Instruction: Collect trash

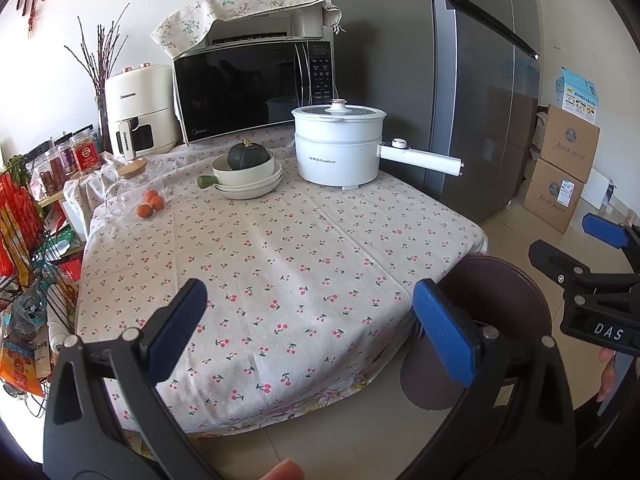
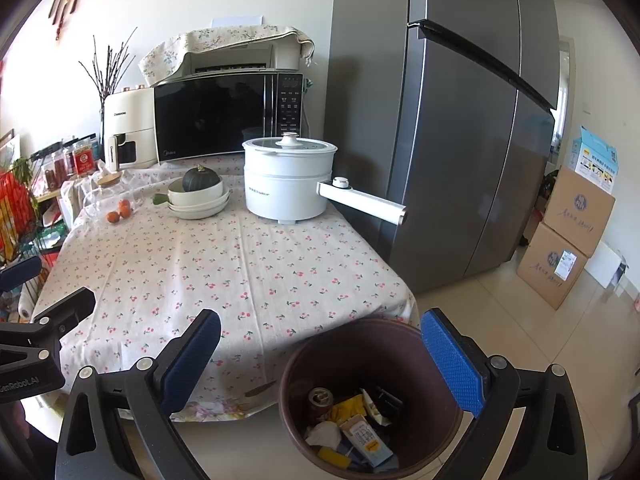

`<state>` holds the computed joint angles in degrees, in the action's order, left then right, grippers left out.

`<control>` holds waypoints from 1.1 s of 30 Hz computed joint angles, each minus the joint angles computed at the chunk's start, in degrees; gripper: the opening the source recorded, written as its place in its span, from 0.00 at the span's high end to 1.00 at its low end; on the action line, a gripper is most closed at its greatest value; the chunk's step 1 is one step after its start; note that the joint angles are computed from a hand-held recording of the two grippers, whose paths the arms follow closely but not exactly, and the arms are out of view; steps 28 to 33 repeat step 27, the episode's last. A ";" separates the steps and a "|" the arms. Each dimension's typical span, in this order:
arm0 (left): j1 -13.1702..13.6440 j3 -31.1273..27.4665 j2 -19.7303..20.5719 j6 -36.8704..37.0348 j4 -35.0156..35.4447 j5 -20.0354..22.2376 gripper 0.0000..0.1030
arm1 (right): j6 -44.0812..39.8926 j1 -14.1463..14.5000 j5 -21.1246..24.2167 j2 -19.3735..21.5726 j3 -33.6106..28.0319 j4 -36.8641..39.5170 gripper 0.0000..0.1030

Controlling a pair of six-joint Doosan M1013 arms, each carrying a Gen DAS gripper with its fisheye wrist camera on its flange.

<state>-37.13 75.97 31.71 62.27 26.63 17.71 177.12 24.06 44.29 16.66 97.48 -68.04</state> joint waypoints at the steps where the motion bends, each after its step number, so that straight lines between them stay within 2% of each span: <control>1: -0.03 0.01 -0.01 -0.26 0.23 -0.03 0.01 | 0.03 -0.01 -0.02 -0.03 0.03 -0.01 0.01; 11: -0.33 0.41 -0.28 -1.99 2.22 -0.52 0.01 | 3.19 0.17 0.45 -0.35 0.88 -2.05 0.01; 19: -0.14 0.59 -0.62 -1.73 1.20 -1.18 0.01 | 3.34 0.19 1.00 -0.15 0.65 -2.04 0.01; 23: -0.05 0.35 -0.57 0.70 -1.22 -0.83 0.01 | 3.49 0.18 0.85 -0.20 0.73 -2.25 0.01; 27: 0.81 -1.69 0.04 9.02 -10.36 2.52 0.01 | 2.11 0.11 -0.31 -0.21 0.77 -1.68 0.00; 33: 0.81 -1.69 0.04 9.02 -10.36 2.52 0.01 | 2.11 0.11 -0.31 -0.21 0.77 -1.68 0.00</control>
